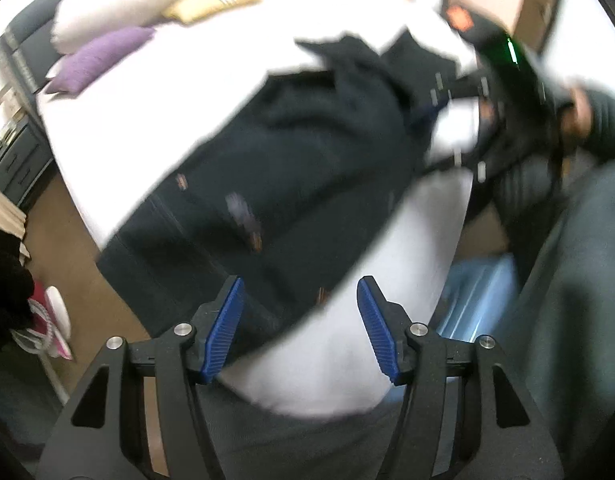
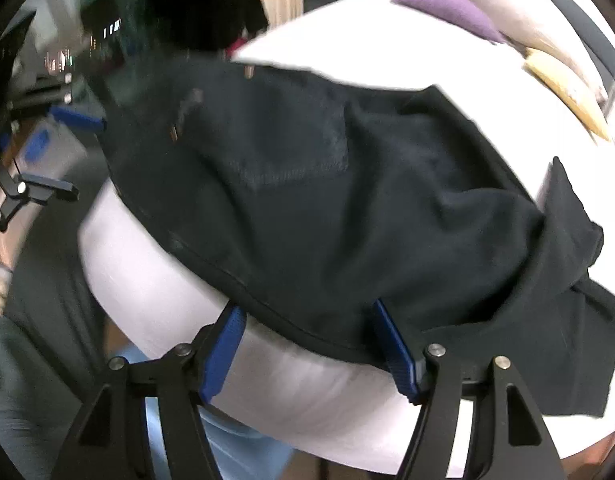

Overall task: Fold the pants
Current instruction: 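Lower the folded waistband onto the jeans and open both tools, then grasp the jeans leg hem with the right tool and lift it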

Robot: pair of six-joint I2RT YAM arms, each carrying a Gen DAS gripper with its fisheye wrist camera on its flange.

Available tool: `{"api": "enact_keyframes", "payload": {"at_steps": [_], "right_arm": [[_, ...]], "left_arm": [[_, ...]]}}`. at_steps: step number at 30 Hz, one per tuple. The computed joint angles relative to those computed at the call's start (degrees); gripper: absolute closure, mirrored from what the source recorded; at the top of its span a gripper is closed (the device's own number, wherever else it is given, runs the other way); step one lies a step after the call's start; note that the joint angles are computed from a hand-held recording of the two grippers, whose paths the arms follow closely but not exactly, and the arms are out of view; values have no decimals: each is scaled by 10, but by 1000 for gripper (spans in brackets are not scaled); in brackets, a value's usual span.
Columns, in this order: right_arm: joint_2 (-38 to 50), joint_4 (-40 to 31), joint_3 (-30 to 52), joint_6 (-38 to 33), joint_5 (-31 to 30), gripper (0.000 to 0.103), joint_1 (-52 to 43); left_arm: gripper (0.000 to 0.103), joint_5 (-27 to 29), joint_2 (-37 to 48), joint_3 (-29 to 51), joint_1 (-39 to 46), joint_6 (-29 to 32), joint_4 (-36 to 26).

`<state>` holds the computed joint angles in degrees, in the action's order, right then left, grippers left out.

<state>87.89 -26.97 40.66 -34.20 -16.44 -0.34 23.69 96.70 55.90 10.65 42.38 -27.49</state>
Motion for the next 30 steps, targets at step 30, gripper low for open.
{"api": "enact_keyframes", "payload": {"at_steps": [30], "right_arm": [[422,-193,635,188,49,34,-168]], "left_arm": [[46,-67,340,294,-185,-323,72]]}}
